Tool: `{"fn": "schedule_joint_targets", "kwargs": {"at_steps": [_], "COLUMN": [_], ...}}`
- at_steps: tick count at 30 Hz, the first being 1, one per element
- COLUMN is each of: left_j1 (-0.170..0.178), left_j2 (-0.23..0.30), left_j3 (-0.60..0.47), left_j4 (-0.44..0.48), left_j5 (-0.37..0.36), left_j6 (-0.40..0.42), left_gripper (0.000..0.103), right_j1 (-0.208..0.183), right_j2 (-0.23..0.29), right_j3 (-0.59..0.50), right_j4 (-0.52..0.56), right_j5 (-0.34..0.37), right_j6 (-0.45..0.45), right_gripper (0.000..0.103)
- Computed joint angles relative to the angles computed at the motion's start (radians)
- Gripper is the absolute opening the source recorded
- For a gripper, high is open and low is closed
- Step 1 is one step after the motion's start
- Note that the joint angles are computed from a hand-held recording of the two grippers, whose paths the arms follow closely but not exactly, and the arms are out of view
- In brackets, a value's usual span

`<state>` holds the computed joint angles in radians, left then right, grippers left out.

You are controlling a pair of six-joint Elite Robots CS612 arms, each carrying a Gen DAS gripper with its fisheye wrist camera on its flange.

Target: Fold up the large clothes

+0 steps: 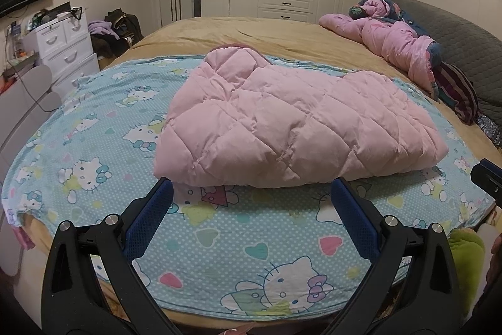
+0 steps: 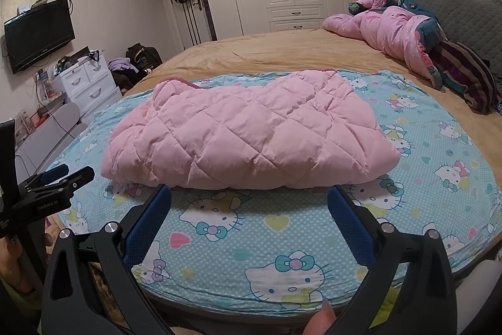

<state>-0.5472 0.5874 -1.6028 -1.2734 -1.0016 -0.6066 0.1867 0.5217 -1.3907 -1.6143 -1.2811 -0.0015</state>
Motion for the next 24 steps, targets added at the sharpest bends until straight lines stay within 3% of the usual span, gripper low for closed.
{"fn": "schedule_joint_targets", "kwargs": {"at_steps": [24], "left_j1": [-0.003], "left_j2": [-0.004], "left_j3": [-0.001], "left_j4": [0.011], "left_j5": [0.016], "left_j6": [0.000], "left_gripper": [0.094], "right_j1": [0.000], "right_j2": [-0.001], "right_j3": [-0.002], "right_j4": [0.002], "right_j5": [-0.007], "right_j6": [0.000], "right_gripper": [0.099]}}
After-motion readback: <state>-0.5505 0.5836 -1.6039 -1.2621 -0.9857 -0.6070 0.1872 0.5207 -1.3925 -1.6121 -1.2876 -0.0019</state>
